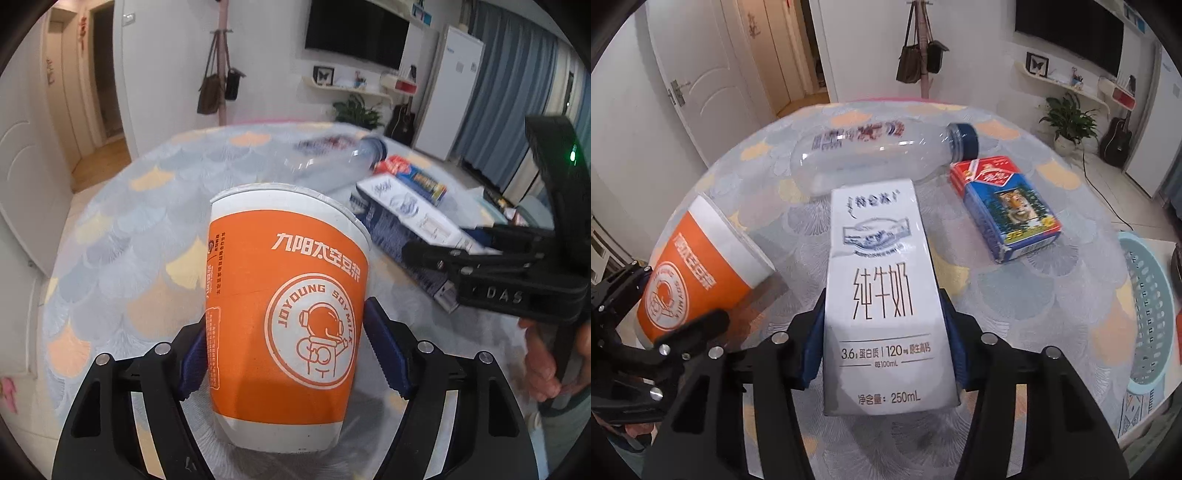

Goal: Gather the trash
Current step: 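Grasp the orange paper cup with the left gripper while the right gripper grasps the white milk carton, then carry cup and milk carton over the blue basket and open both grippers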

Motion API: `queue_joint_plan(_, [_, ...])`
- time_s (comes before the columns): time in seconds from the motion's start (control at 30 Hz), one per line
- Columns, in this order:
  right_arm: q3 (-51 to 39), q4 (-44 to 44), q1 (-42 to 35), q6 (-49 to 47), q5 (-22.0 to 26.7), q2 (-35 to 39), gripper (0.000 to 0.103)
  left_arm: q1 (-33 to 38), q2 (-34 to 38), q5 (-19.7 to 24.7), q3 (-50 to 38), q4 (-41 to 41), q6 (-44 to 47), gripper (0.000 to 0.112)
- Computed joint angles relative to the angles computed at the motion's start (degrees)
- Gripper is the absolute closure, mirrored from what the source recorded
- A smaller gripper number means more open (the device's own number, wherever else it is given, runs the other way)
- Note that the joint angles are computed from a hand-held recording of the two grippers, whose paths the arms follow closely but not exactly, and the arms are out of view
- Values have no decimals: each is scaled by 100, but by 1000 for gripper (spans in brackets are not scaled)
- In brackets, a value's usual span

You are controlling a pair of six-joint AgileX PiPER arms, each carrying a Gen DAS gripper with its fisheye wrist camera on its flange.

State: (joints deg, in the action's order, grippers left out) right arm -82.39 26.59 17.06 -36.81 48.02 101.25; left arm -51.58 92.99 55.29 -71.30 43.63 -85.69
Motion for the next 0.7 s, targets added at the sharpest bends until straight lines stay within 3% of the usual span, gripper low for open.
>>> queue_joint_plan(0.1, [121,400,-271,-264,92,-198,52,-81,-3,93,-202,138,-22,39])
queue_joint_plan(0.23, [220,864,-774,-559,181,-471,52,-56,71,-113,-499,258,58,39])
queue_joint_plan(0.37, [60,1264,-1450,-733,461,-553,52,18,192,-739,-758,499,68,39])
queue_joint_plan(0.57, [-517,1645,-2517,-701,824,-275,52,180,1250,-873,-2402,-87,1236,39])
queue_joint_plan(0.7, [-1164,1683,-3128,-441,1044,167,52,365,2276,-748,-4090,-965,2402,39])
